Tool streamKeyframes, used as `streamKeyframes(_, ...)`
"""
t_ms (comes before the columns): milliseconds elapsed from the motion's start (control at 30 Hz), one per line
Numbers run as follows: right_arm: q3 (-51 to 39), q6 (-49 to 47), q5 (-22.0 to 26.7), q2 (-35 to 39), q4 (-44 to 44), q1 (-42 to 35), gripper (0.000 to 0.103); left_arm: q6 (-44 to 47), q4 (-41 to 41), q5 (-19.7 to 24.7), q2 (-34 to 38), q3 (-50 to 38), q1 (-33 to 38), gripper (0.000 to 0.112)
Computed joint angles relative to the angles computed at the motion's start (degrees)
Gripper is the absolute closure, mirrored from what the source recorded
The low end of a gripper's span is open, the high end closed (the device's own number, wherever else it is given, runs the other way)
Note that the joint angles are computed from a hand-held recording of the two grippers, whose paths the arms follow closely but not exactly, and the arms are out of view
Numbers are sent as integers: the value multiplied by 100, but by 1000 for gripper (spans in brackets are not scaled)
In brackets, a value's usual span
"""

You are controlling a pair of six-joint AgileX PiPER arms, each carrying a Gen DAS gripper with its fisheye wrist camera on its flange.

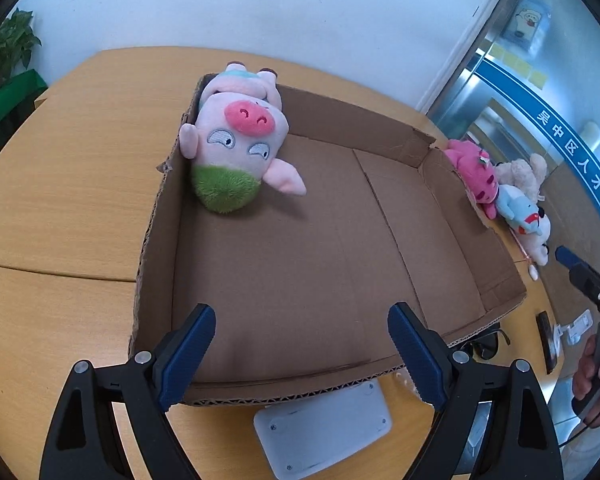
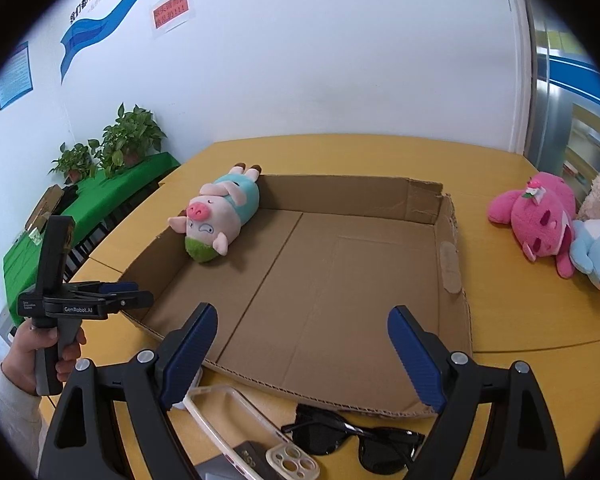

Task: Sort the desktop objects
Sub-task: 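Withdraw the left gripper from the box toward the black charger box, then grasp the black UGREEN charger box with the left gripper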

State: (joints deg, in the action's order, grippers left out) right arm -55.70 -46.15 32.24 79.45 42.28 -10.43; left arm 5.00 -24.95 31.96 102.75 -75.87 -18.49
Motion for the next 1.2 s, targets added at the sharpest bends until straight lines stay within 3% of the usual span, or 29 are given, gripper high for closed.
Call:
streamKeyframes(100,-45,106,180,18,-63,17,15,-200,205,99,-58,-8,-48,24)
streamKeyframes(200,266,-841,520,-336,512,-243,15,-694,705,316,-241,18,-150,24)
streamKeyframes(333,852,-1652,847,-641,352,-491,15,-817,850,207,-840,482,-346,24)
streamKeyframes(467,1413,-2478,1494,-214,585,-1085,15,216,-395,-155,-1434,1217,-565,21)
streamKeyframes(567,1611,-2818,2009,350,836,-1464,15,876,-1303,-347,-1488,1706,-828,20)
streamKeyframes(733,2033,-3150,1544,765,1438,-975,13,2025,-2855,-237,-1128,2261,-1020,20)
streamKeyframes(867,2206,-3341,1966,909,1863,-325,13,1950,-2938,-268,-1023,2585,-1089,20)
streamKeyframes(1100,2578,-3473,1453,648,1805,452,13,3525,-4510,-122,-1115,3308,-783,20)
streamKeyframes(1200,2675,-3587,1148,583,1974,1027,12,3615,-4599,-42,-1005,3228,-856,20)
